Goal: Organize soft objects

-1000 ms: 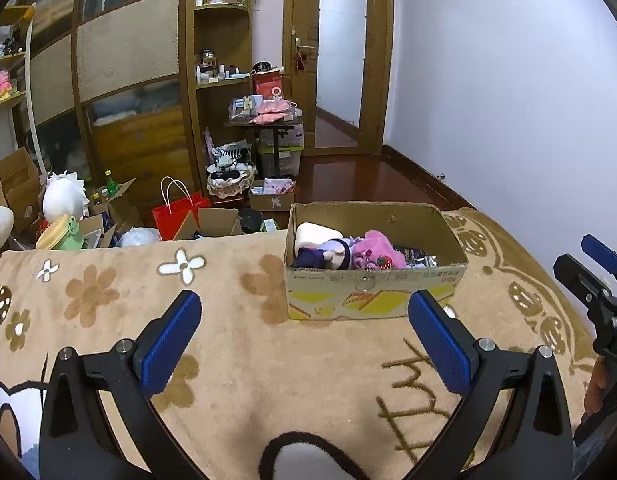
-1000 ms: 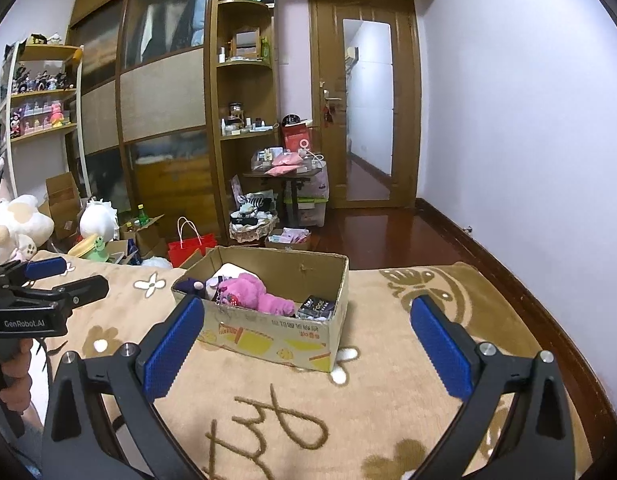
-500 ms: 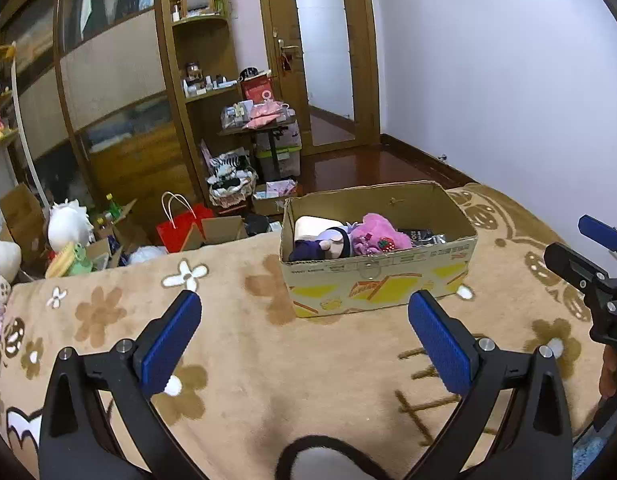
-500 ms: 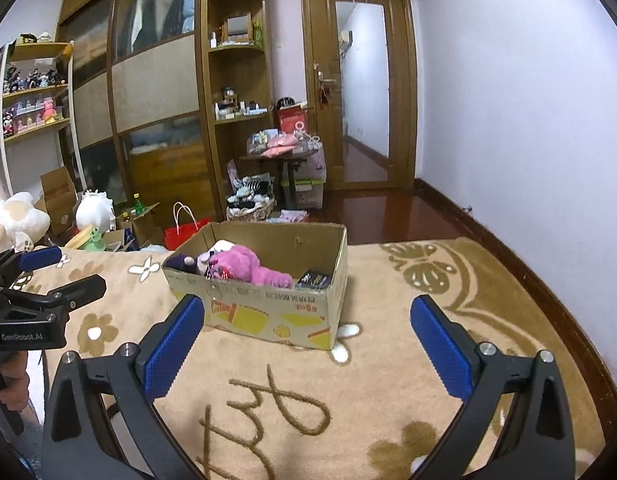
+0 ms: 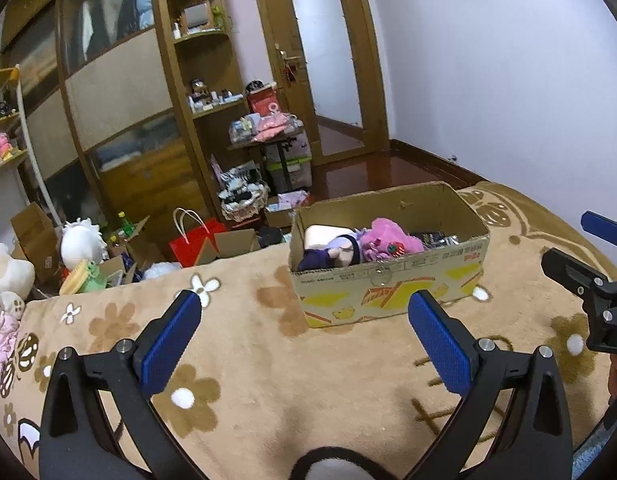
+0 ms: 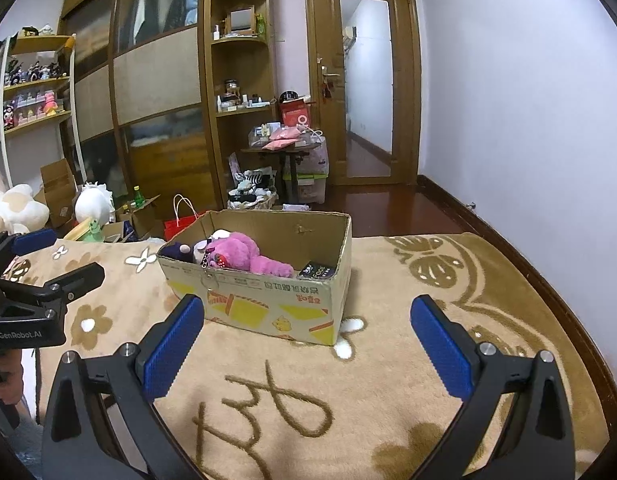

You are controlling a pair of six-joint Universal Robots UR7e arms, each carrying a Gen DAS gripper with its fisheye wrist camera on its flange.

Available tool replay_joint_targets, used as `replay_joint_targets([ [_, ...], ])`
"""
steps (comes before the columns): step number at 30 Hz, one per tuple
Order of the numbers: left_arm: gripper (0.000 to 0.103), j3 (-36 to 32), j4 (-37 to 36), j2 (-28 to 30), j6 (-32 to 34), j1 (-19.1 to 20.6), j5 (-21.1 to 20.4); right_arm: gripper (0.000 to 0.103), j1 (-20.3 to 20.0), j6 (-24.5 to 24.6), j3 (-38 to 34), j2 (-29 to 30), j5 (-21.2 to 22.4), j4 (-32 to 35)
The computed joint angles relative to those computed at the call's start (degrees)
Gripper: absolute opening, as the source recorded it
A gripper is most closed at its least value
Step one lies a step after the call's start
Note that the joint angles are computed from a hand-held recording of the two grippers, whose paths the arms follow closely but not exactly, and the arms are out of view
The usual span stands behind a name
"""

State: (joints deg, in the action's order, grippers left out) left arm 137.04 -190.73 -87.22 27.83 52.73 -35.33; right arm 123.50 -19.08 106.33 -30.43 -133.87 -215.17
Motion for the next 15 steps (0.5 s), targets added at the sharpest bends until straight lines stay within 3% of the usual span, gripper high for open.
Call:
replay_joint_targets([
  [15, 0.102, 0.06, -0.30, -1.28, -0.18, -0.42, -1.01, 0.103, 0.22, -0.77, -0.75, 0.47, -0.48, -0.75],
])
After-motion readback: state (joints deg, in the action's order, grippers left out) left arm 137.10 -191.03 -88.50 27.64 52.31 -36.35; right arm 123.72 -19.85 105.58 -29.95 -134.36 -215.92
